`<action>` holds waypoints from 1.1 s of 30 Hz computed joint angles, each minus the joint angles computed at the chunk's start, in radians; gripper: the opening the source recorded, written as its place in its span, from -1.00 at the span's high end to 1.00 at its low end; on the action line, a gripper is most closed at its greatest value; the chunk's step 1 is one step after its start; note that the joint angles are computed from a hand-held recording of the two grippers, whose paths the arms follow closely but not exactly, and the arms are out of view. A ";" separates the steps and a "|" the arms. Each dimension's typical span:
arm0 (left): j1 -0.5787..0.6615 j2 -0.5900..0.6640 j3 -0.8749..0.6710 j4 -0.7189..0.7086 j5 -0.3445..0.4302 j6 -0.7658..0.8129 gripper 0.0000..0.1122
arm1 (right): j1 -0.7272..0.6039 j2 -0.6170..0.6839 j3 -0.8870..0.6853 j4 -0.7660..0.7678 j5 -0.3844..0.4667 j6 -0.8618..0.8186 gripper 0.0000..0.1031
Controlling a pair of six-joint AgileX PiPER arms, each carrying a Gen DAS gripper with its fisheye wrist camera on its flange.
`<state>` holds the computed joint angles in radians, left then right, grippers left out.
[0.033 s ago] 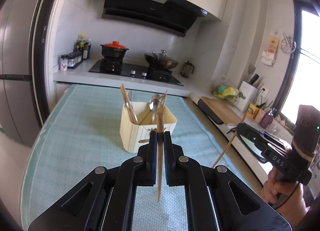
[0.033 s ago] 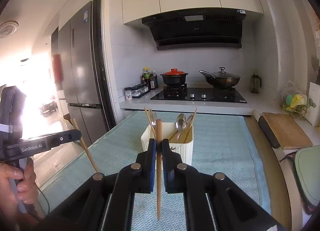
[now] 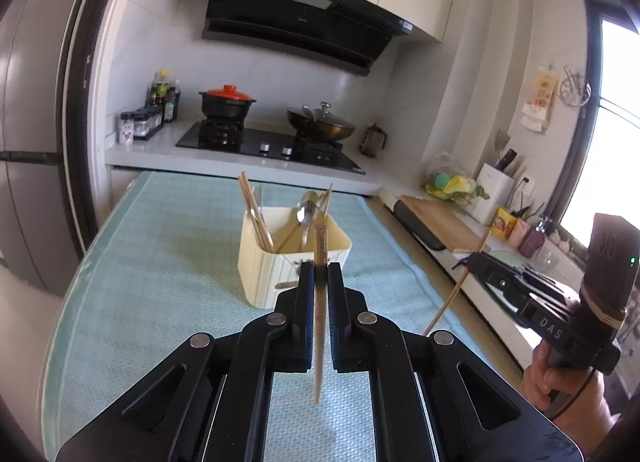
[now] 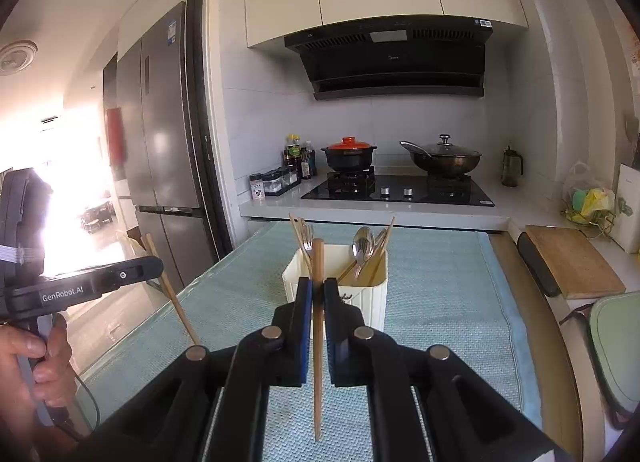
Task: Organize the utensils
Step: 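Lift both chopsticks into the white holder and open both tools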
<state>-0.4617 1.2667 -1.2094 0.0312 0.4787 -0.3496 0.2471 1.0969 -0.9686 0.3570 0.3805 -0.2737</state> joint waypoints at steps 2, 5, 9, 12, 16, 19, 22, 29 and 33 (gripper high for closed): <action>0.003 0.008 -0.008 -0.006 -0.001 0.009 0.93 | 0.002 0.001 0.000 0.000 0.005 0.000 0.88; 0.022 0.042 -0.052 -0.059 0.015 0.066 0.93 | 0.003 0.013 -0.006 -0.002 0.013 -0.006 0.88; 0.060 0.100 -0.161 -0.141 0.040 0.156 0.93 | -0.019 0.054 -0.057 0.039 0.018 -0.059 0.88; 0.073 0.158 -0.284 -0.132 0.065 0.172 0.93 | -0.051 0.107 -0.147 0.108 0.021 -0.131 0.88; 0.082 0.256 -0.467 -0.082 0.087 0.158 0.93 | -0.074 0.206 -0.310 0.130 0.016 -0.142 0.88; 0.082 0.348 -0.606 -0.023 0.097 0.126 0.93 | -0.078 0.279 -0.404 0.126 -0.016 -0.123 0.88; 0.082 0.464 -0.759 0.027 0.124 0.097 0.93 | -0.073 0.362 -0.491 0.129 -0.057 -0.119 0.88; 0.099 0.766 -1.141 -0.032 0.309 0.130 0.93 | -0.074 0.619 -0.719 0.196 -0.032 -0.184 0.88; 0.113 0.948 -1.371 -0.079 0.468 0.152 0.93 | -0.087 0.794 -0.889 0.122 0.112 -0.087 0.88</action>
